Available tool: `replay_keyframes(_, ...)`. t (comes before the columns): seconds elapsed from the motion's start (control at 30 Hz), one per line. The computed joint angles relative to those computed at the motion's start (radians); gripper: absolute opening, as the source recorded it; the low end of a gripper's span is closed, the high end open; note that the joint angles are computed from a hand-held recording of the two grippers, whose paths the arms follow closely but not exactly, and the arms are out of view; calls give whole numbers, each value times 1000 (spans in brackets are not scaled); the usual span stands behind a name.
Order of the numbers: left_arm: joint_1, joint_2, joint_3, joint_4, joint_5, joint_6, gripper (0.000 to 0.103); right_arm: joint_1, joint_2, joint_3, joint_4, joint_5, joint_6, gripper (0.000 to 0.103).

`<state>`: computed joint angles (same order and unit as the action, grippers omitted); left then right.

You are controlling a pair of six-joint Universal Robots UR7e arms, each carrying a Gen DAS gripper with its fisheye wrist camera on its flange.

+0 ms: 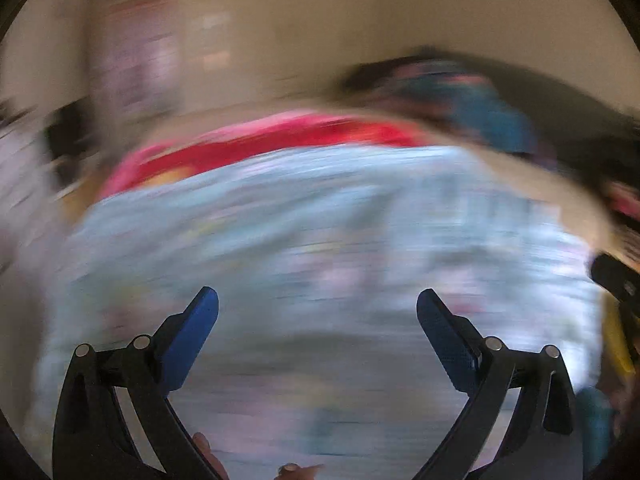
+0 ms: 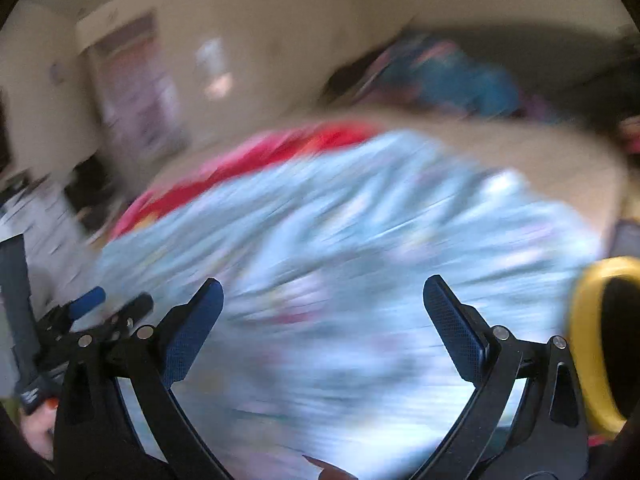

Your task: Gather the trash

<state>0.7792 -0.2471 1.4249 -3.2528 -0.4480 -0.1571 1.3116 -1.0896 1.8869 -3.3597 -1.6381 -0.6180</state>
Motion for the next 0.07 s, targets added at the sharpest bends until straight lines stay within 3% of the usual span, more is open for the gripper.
replay_keyframes(0.07,61,-56,45,122,121,-157,97,63,126,-124,146,-93,32,92)
